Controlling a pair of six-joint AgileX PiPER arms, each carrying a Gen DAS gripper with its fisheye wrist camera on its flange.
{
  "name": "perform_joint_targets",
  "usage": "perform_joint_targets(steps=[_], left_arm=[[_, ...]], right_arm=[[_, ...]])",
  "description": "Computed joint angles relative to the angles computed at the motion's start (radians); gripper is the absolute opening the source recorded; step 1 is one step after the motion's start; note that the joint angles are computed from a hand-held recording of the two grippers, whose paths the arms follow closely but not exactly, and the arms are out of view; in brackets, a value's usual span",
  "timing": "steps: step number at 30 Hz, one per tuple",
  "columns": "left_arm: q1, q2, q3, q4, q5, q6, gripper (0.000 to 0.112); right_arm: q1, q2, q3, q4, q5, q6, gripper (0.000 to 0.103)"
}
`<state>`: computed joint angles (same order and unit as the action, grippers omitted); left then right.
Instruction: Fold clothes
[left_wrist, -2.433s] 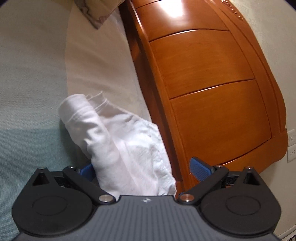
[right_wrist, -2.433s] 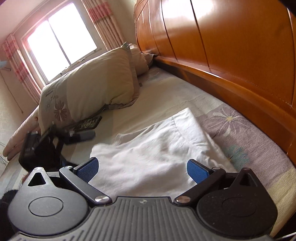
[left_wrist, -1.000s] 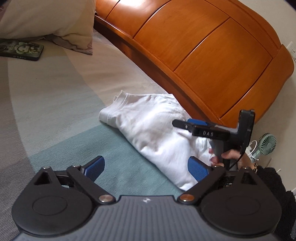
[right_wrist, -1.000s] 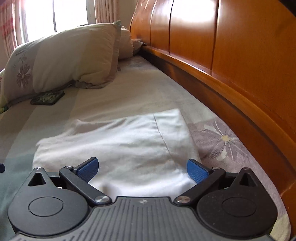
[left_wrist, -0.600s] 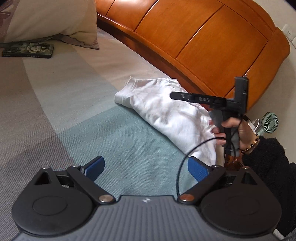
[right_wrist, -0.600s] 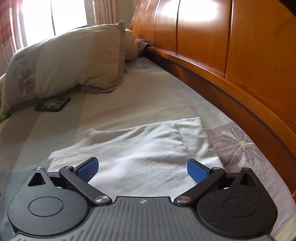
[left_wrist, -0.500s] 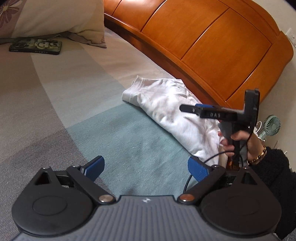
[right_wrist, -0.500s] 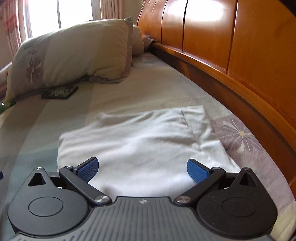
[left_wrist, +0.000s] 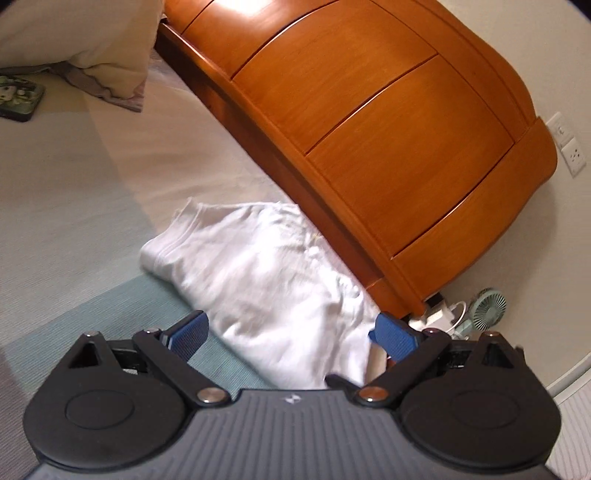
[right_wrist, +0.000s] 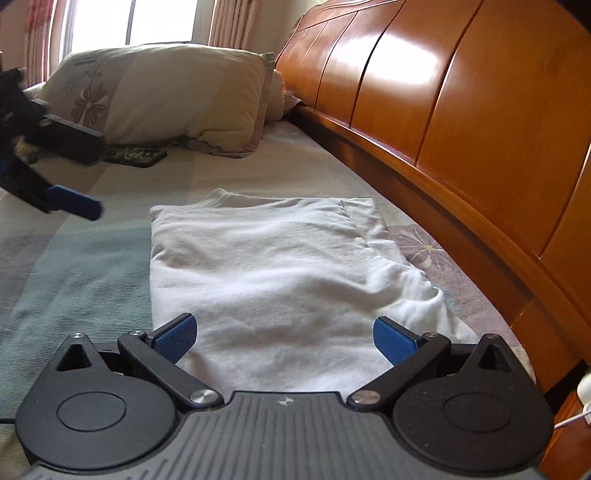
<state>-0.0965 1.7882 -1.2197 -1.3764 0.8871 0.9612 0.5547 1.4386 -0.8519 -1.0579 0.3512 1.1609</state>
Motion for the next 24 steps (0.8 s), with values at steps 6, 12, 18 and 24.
perform_joint_targets(steps=[6, 12, 18, 24], left_arm=[[-0.112, 0.175, -0.133, 0.049, -0.249, -0.019, 0.093], [-0.065, 0.051, -0.016, 0.071, -0.232, 0.011, 0.095], [-0.054, -0.079, 0.096, 0.214, -0.202, 0.001, 0.096], [-0.058, -0.139, 0.128, 0.257, -0.189, 0.003, 0.096]], right_arm=[[0.004, -0.027, 0.053, 0.199, -0.025, -0.143, 0.103], [0.157, -0.098, 0.116, -0.060, 0.114, 0.077, 0.103], [0.349, 0.041, 0.091, -0.277, 0.396, 0.213, 0.103], [0.422, 0.028, 0.090, -0.245, 0.615, 0.105, 0.103]])
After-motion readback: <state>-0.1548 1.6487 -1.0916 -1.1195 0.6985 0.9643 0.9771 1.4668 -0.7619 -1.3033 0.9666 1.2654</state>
